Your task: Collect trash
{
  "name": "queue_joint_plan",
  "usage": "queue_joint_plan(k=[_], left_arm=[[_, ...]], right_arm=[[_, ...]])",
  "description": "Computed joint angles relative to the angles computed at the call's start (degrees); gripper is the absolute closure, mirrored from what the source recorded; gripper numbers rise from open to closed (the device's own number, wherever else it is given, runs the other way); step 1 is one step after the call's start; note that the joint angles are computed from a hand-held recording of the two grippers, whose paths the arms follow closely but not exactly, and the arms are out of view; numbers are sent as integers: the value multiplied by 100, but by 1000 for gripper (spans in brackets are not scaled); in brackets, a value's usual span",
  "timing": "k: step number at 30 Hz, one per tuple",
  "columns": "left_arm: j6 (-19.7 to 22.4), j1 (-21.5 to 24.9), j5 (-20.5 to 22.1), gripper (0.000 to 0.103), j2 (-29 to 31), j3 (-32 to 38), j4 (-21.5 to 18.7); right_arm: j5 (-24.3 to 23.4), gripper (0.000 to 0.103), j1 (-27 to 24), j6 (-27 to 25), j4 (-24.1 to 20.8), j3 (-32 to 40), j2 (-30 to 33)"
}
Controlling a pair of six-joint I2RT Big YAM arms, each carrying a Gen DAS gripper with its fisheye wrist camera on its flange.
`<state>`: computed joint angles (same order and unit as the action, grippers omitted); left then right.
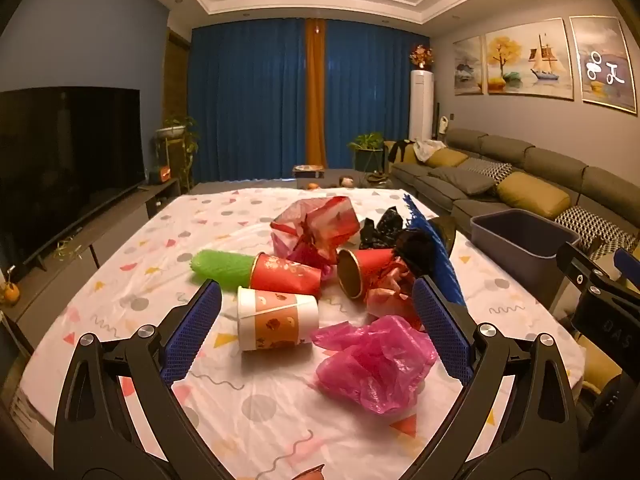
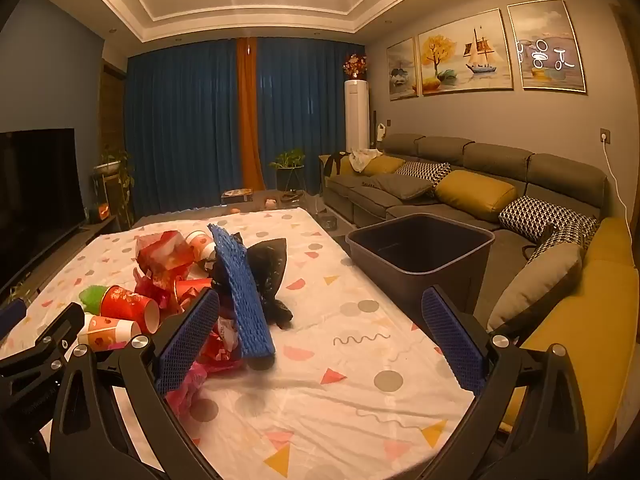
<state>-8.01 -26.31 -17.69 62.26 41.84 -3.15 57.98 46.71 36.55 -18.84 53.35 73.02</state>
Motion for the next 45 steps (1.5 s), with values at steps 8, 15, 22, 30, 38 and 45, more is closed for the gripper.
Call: queue_joint_plan(k=[8, 15, 22, 30, 38, 45], left_arm=[[-12, -39, 22, 8, 28, 20, 18], [-39, -16, 62, 8, -14, -7, 49], [-39, -7, 68, 8, 83, -22, 171], [-38, 13, 97, 8, 72, -25, 172], [-37, -1, 86, 8, 79, -38, 191], [-36, 8, 97, 8, 92, -31, 188]], right_arm=[[19, 5, -1, 44, -75, 63, 40], [47, 5, 13, 6, 64, -31, -29], [56, 5, 16, -21, 122, -55, -27], [90, 5, 33, -17, 96, -49, -48], [89, 5, 32, -14, 99, -50, -50], [115, 5, 53, 2, 49, -41, -83]])
